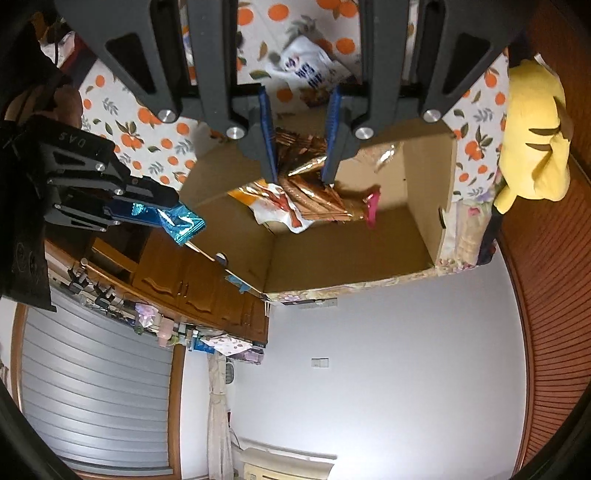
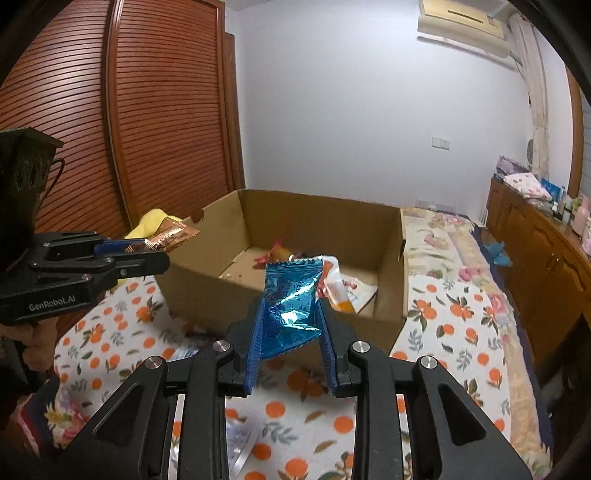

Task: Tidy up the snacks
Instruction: 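Carry both snacks over the box and open both tools to drop them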

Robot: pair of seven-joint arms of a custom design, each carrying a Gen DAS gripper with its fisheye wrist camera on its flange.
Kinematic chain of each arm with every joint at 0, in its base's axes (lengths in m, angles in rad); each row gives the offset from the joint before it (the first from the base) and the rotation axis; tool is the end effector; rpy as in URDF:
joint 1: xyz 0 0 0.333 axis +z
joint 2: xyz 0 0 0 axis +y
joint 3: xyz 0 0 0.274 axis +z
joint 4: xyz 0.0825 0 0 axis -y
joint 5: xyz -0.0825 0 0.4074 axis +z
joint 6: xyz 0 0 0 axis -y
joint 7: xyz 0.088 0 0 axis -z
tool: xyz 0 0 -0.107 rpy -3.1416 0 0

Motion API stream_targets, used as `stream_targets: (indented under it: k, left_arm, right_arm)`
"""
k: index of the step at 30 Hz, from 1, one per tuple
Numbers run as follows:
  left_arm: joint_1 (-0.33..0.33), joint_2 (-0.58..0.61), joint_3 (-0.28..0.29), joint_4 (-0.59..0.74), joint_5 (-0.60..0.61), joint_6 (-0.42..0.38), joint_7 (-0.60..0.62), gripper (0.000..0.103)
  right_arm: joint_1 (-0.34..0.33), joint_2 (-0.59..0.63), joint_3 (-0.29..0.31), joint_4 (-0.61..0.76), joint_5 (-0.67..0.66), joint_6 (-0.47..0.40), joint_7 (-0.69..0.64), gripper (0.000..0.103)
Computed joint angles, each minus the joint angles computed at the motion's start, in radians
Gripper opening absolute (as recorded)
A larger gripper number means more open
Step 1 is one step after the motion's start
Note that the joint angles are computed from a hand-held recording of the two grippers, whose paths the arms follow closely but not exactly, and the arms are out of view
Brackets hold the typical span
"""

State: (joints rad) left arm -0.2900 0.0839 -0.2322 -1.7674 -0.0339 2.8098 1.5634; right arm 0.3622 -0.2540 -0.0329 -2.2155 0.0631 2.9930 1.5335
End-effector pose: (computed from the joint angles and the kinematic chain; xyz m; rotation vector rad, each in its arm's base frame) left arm 0.5729 -0.3218 0.5775 -1.2801 2.1042 -1.1417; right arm 0.5281 0.1744 0.5604 -1.7672 1.2952 -0.6935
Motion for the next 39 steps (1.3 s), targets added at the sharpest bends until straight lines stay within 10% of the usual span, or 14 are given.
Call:
stream_targets:
  k: [27,39]
  left_arm:
    - [-0.060,0.264,0.086,0.330,0.200,-0.124,-0.159,0.034]
    - [-0.063,0.226,0.092,0.291,0.222,-0.116,-0.202,0.048]
  right_arm:
    - [-0.100,0.244,0.074,0.275,0.064,-0.109,-0.005,0.028]
    - [-0.105,0.185,0.078,0.211,0.041,-0.062,0.034,0.050]
